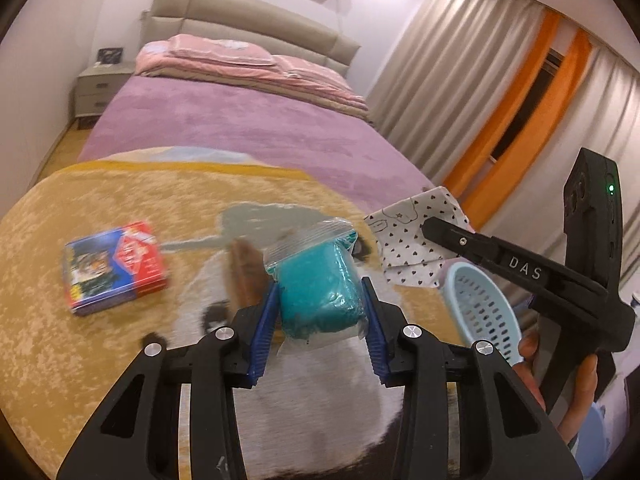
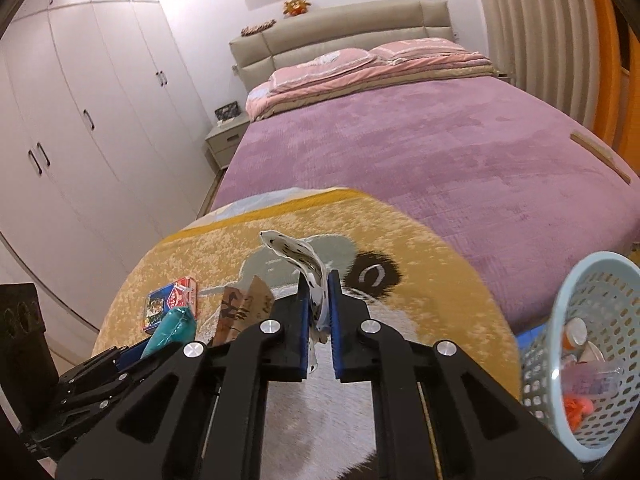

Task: Collect trash
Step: 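Carry teal bag and dotted paper over the basket and open both tools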

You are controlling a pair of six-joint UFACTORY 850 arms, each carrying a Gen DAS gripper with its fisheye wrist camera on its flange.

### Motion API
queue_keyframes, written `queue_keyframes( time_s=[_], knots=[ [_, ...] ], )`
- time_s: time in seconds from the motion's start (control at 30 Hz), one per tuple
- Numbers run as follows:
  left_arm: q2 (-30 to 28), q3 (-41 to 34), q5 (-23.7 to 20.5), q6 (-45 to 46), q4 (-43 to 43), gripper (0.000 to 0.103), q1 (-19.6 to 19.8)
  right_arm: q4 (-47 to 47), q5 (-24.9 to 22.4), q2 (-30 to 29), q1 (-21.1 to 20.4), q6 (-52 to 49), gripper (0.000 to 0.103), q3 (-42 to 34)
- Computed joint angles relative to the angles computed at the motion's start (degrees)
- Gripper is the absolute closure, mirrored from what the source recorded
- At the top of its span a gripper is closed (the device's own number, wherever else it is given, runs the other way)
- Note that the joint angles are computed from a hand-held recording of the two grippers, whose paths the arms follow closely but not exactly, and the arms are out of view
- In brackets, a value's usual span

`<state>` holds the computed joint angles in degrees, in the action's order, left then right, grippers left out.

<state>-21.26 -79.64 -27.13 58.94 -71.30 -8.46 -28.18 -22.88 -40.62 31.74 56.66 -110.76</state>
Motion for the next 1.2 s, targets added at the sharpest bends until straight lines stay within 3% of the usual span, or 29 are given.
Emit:
queue_keyframes(
  time_s=[0.13, 0.37, 0.7, 0.8, 1.2],
  knots=[
    [-0.9, -1.8, -0.6, 0.3, 0.5, 0.064, -2.2, -8.4, 0.6, 3.8, -0.7, 9.0, 0.096, 5.6],
    [-4.2, -6.7, -1.7, -1.5, 4.0, 0.064, -6.7, -14.8, 2.7, 9.5, -3.5, 19.2, 0.096, 14.8],
    [-13.3, -18.4, -5.4, -8.4, 12.0, 0.064, -13.3, -27.8, 1.3, 18.2, -8.5, 38.0, 0.096, 28.1],
    [-16.5, -22.9, -5.8, -13.7, 18.0, 0.064, -15.5, -27.7, -0.7, 19.5, -10.1, 40.0, 0.096, 30.9],
    [-25.2, -34.4, -11.1, -19.4, 25.0, 0.061, -20.2, -18.9, 0.3, 22.0, -15.5, 39.7, 0.095, 37.6]
  ],
)
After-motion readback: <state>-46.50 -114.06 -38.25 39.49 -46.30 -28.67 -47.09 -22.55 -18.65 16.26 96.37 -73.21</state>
